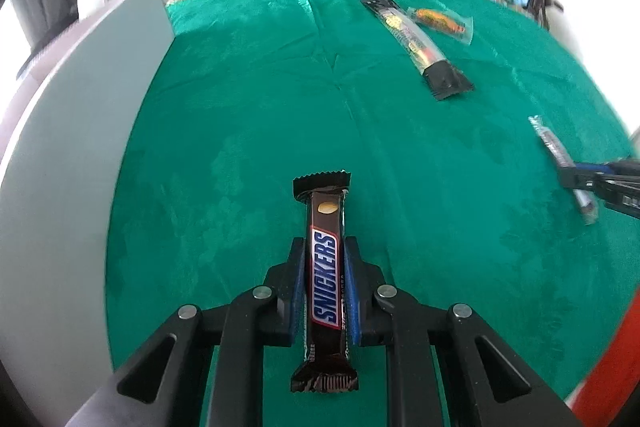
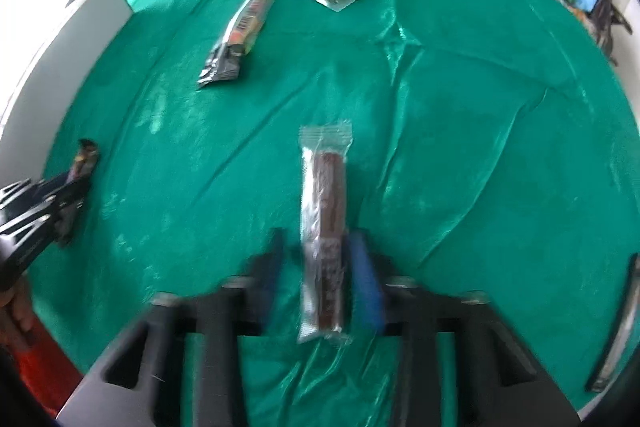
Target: Organize snacks
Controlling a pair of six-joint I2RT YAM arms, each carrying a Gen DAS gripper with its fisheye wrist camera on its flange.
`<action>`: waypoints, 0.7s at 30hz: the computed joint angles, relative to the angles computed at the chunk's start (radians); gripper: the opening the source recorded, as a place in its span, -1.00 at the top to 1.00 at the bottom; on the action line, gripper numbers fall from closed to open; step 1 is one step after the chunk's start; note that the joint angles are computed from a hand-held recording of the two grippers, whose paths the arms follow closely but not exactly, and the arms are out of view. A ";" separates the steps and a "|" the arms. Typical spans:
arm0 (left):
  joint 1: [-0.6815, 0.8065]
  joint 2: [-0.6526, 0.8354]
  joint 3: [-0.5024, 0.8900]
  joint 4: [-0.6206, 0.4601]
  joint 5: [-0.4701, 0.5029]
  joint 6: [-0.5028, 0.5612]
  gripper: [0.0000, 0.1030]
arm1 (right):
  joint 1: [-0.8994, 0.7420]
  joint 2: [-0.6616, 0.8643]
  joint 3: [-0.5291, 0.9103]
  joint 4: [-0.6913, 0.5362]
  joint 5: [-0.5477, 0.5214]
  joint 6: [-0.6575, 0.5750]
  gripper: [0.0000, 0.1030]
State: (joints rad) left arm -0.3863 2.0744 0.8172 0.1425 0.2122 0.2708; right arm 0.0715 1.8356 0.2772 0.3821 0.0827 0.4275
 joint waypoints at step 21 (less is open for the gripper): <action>0.762 -0.151 0.354 -0.485 0.227 0.162 0.37 | 0.646 0.019 0.814 -0.298 -0.126 0.231 0.52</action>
